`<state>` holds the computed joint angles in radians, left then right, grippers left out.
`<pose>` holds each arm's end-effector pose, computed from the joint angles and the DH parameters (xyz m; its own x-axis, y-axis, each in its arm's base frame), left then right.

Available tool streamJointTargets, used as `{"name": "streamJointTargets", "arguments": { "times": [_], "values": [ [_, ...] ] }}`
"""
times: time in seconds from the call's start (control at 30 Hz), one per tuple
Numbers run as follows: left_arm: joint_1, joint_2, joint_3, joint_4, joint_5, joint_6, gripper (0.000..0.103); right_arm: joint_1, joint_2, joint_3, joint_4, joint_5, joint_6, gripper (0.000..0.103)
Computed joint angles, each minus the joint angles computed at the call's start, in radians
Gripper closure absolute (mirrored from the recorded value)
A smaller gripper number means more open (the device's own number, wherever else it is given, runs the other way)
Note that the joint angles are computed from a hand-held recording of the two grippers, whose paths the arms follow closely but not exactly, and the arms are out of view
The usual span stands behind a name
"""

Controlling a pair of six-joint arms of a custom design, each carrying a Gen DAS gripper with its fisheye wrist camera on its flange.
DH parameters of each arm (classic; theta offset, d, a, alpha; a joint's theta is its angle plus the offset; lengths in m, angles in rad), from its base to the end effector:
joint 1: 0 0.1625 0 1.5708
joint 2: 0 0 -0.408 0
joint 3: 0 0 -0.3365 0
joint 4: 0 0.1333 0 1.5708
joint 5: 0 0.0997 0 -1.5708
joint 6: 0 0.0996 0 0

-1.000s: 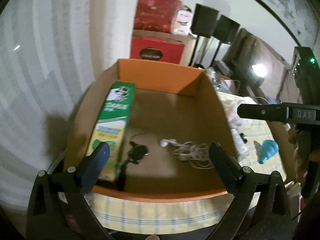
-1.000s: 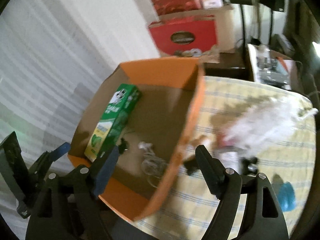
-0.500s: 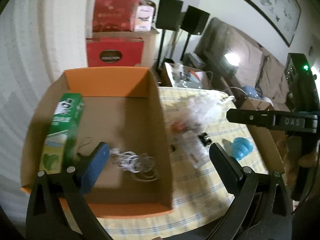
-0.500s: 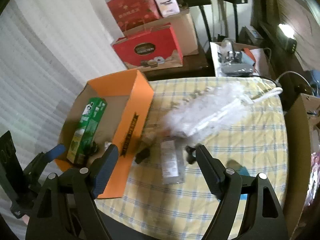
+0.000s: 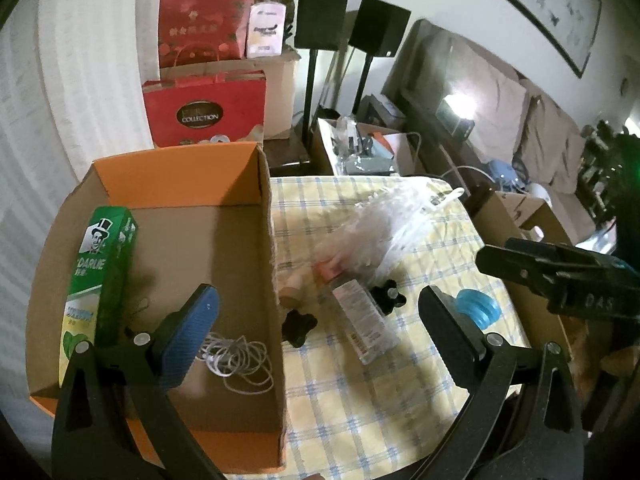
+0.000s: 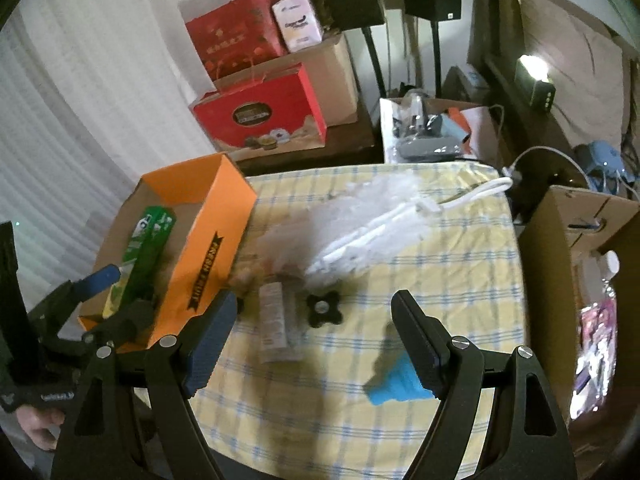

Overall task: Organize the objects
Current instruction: 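Move the left tool to the white feather duster on the table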

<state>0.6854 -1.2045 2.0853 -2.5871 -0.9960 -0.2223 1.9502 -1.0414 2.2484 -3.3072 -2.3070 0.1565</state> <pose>-0.2455 -0.4429 0.2145 -0.7428 0.4502 -0.4956 0.6185 0.7448 -0.2505 0.2280 -0.3926 0.1868 -0.8538 0.1650 0.4938 -0.1889 0.7856 -0.5892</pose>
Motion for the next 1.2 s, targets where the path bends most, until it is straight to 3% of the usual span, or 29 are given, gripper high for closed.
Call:
{"name": "streamJointTargets", "arguments": {
  "times": [0.3,0.97,1.2],
  "values": [
    [-0.002,0.097,-0.074,0.025,0.001,0.001,0.003,-0.014,0.010,0.033,-0.104,-0.077,-0.094,0.021],
    [0.028,0.423,-0.303,0.079,0.037,0.110,0.005,-0.203,-0.038,-0.003,-0.133,-0.038,-0.201,0.021],
    [0.045,0.523,-0.400,0.179,0.055,0.140,0.030,-0.252,-0.051,0.002,-0.129,0.022,-0.174,0.021]
  ]
}}
